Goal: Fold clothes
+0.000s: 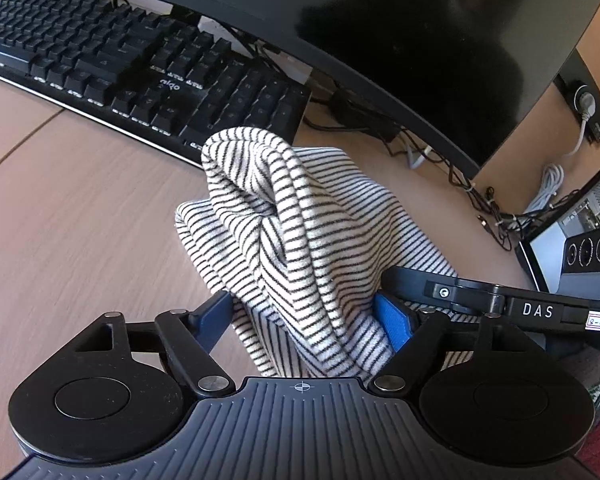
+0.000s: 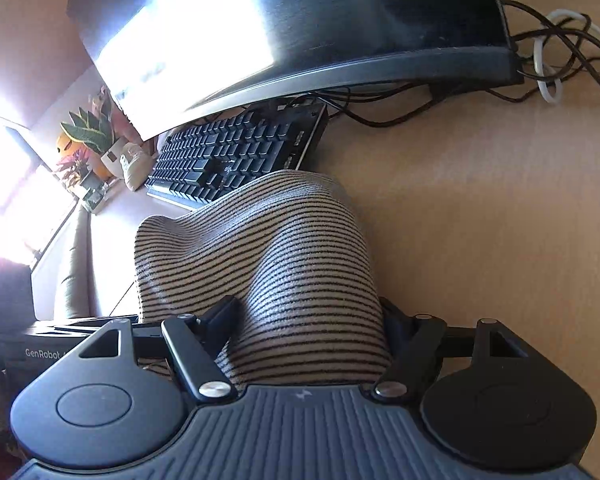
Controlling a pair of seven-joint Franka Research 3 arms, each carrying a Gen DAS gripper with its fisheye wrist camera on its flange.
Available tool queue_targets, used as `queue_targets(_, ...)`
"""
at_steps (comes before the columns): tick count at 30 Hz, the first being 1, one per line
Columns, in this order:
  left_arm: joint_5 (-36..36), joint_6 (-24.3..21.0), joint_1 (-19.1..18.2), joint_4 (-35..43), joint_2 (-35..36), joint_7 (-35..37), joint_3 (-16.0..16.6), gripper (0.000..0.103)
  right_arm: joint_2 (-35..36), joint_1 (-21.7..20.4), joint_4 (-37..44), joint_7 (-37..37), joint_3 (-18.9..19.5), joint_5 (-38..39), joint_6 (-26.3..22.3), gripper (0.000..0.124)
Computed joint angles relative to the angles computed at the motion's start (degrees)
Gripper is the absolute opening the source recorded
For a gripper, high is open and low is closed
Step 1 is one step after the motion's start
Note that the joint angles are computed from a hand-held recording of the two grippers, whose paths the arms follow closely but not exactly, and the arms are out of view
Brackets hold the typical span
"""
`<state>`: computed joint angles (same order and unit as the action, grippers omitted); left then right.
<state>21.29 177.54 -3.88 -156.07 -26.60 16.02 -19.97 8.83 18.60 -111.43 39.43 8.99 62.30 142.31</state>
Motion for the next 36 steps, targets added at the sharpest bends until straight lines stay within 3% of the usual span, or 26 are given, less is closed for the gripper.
queue_targets(6, -2.7, -1.9, -6.0, 0.5, 0.5, 5.2, 6.0, 0.083, -3.6, 1.5, -3.4, 0.4, 0.0, -3.5, 5.6, 0.077)
queue_targets(8, -3.7, -2.0, -7.0, 0.4, 0.4, 6.6, 7.0, 0.083, -6.5, 2.6, -6.3, -3.0, 0.4, -3.7, 11.4, 0.077)
queue_targets(10, -5.1, -2.4, -8.7, 0.5, 0.6, 8.8, 8.8, 0.083, -9.6, 3.8, -9.1, -11.5, 0.5, 2.2, 15.9, 0.077)
queue_targets(12, -7.0, -3.0, -11.3, 0.8, 0.9, 12.0, 11.5, 0.083, -12.4, 4.8, -10.7, -19.8, -0.4, 8.7, 14.1, 0.073)
queue_targets(15, -9.6, -4.1, -14.4, 1.4, 1.1, 17.8, 14.6, 0.083, -12.8, 5.4, -10.9, -18.2, -1.6, 3.4, 7.4, 0.066)
queue_targets(17, -11.1, -5.3, -15.5, 2.1, 1.4, 21.3, 15.5, 0.083, -11.7, 6.2, -11.4, -18.3, -0.9, 0.0, 10.3, 0.067)
queue_targets(21, -14.9, -6.2, -17.2, 2.7, 1.3, 27.1, 17.1, 0.082, -10.7, 6.4, -10.0, -14.5, -1.2, -2.5, 9.2, 0.069)
queue_targets(24, -16.3, -6.1, -15.3, 2.1, 0.5, 27.2, 14.9, 0.082, -11.0, 6.5, -10.6, -14.2, -1.1, -1.9, 10.0, 0.069)
queue_targets(29, -12.0, -7.8, -5.7, 0.7, -4.6, 17.5, 5.1, 0.079, -11.4, 7.0, -11.7, -18.4, -1.4, 2.6, 10.7, 0.07)
queue_targets(36, -1.8, -13.6, 3.9, 2.4, -13.6, 4.3, -4.8, 0.062, -11.5, 6.7, -12.0, -23.2, -1.7, 6.1, 9.8, 0.07)
